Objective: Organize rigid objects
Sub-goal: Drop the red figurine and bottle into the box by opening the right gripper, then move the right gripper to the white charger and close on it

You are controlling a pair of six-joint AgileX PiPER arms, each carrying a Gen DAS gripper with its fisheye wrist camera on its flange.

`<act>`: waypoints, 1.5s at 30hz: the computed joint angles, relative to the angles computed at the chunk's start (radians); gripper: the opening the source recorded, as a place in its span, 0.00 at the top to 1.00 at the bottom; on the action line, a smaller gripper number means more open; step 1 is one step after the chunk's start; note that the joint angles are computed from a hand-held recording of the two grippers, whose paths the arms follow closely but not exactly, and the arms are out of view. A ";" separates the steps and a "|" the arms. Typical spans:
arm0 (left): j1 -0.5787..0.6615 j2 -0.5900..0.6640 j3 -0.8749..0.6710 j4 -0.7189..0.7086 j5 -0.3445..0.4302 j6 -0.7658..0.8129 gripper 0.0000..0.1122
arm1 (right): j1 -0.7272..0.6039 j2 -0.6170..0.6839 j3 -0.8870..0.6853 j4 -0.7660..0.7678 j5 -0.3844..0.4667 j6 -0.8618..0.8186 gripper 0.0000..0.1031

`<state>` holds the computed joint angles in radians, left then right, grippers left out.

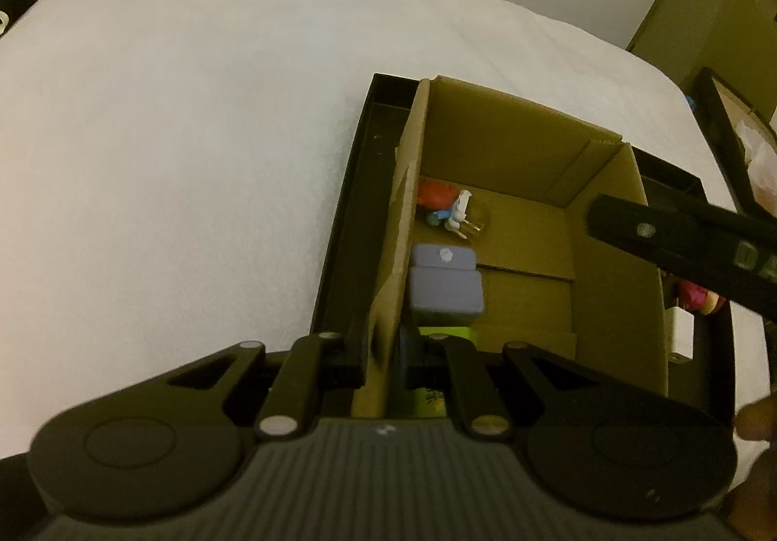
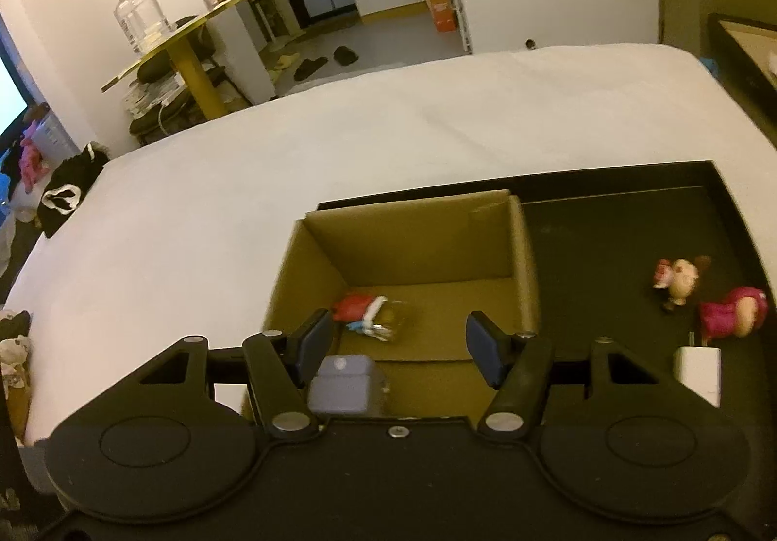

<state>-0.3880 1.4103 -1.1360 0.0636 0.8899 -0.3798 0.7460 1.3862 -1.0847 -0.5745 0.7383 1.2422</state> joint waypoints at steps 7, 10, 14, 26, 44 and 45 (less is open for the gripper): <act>-0.054 -0.017 -0.002 0.087 0.021 -0.056 0.87 | 0.003 -0.086 0.075 -0.055 0.041 0.079 0.34; -0.075 -0.029 -0.001 0.122 0.029 -0.083 0.87 | 0.021 -0.125 0.116 -0.108 0.060 0.135 0.25; -0.122 -0.039 0.003 0.191 0.039 -0.138 0.85 | 0.020 -0.179 0.166 -0.133 0.065 0.160 0.22; -0.233 -0.059 0.006 0.361 0.086 -0.278 0.85 | 0.004 -0.322 0.316 -0.171 0.051 0.220 0.21; -0.359 -0.023 -0.011 0.548 0.179 -0.423 0.39 | -0.065 -0.387 0.535 -0.270 -0.021 0.372 0.18; -0.366 -0.019 -0.012 0.561 0.185 -0.432 0.38 | -0.062 -0.369 0.536 -0.286 -0.003 0.395 0.18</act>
